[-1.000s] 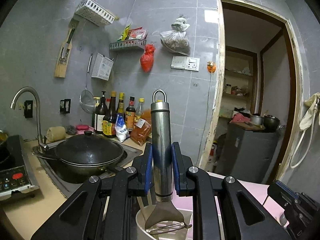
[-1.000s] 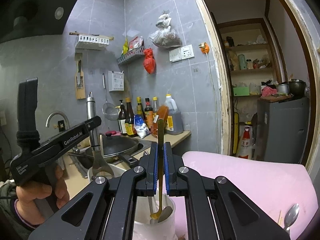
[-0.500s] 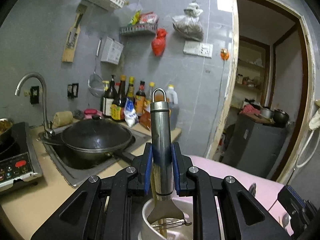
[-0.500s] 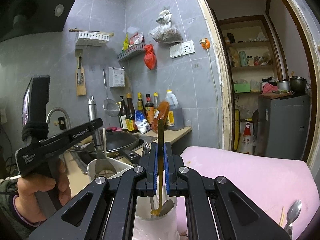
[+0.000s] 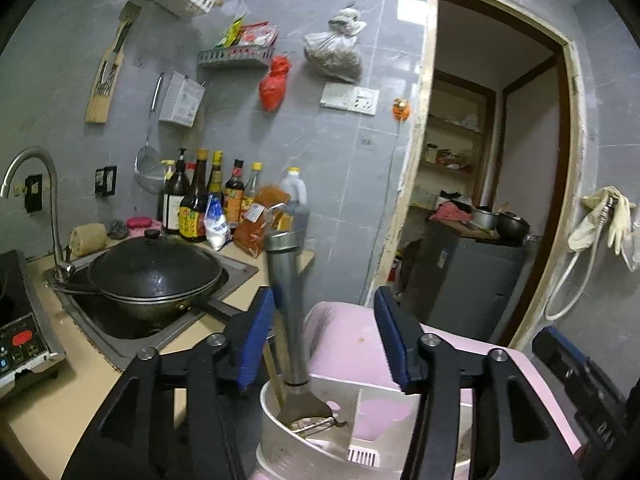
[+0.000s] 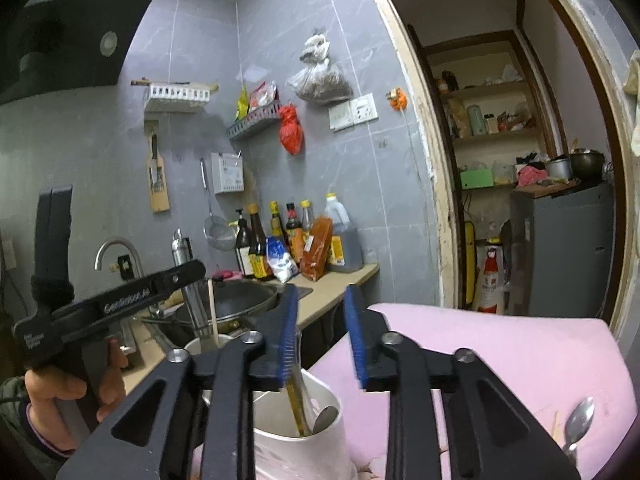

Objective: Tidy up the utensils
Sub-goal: 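Lower the peeler into the caddy and open the left tool while the right tool releases the gold spoon, then move both open tools back down to the remaining utensils on the table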

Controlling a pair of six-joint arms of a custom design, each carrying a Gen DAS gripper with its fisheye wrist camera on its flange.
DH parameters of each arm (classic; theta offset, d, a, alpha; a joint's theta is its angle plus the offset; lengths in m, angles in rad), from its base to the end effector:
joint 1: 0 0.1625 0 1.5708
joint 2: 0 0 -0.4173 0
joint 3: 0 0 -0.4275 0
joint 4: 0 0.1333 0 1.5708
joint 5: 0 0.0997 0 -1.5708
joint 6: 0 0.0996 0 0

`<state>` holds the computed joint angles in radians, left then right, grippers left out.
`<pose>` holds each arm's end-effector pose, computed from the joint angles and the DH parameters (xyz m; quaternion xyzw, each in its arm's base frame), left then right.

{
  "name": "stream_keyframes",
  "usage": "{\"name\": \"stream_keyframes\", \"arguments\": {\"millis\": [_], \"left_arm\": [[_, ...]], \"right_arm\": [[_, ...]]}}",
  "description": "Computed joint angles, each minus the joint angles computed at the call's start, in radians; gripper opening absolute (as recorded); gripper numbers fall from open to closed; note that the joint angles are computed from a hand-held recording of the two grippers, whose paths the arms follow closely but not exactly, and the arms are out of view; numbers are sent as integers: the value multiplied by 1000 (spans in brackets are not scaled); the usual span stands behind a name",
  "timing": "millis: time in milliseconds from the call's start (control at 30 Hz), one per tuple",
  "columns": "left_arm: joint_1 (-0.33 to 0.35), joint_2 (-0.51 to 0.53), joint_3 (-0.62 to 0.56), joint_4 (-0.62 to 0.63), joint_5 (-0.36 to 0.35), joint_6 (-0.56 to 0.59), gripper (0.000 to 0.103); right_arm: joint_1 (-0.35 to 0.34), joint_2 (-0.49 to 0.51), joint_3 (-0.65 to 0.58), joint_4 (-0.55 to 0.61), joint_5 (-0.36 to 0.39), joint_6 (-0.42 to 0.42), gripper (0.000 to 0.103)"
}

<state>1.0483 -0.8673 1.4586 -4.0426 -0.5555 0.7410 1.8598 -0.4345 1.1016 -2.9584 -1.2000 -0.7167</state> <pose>-0.1328 -0.6673 0.3534 -0.0126 0.6477 -0.6704 0.3619 0.4048 -0.7670 0.0697 -0.5002 0.7746 -0.3752 0.0950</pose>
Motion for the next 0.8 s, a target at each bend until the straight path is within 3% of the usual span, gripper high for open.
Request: {"name": "stream_keyframes", "arguments": {"millis": [133, 167, 200, 267, 333, 367, 467, 633, 700, 800], "left_arm": [[-19, 6, 11, 0, -15, 32, 59], [-23, 8, 13, 3, -19, 38, 61], [-28, 12, 14, 2, -22, 47, 65], [-40, 22, 21, -3, -36, 67, 74], [-48, 35, 19, -6, -47, 85, 81], [-54, 45, 18, -4, -52, 95, 82], [-64, 61, 21, 27, -65, 87, 86], [-70, 91, 23, 106, -106, 15, 92], [-71, 103, 20, 143, -122, -17, 92], [-69, 131, 6, 203, -148, -57, 92]], "right_arm": [[-6, -27, 29, -47, -20, 2, 27], [-8, -33, 34, -56, -26, 4, 31], [-10, -41, 40, -68, -34, 7, 45], [-21, -58, 60, -103, -33, 18, 58], [-30, -75, 73, -123, -38, 20, 59], [-34, -83, 80, -134, -48, 17, 60], [-49, -107, 97, -159, -60, 14, 76], [-80, -153, 134, -215, -82, 3, 88], [-93, -168, 145, -232, -89, 0, 101], [-112, -188, 159, -254, -102, -13, 103]]}}
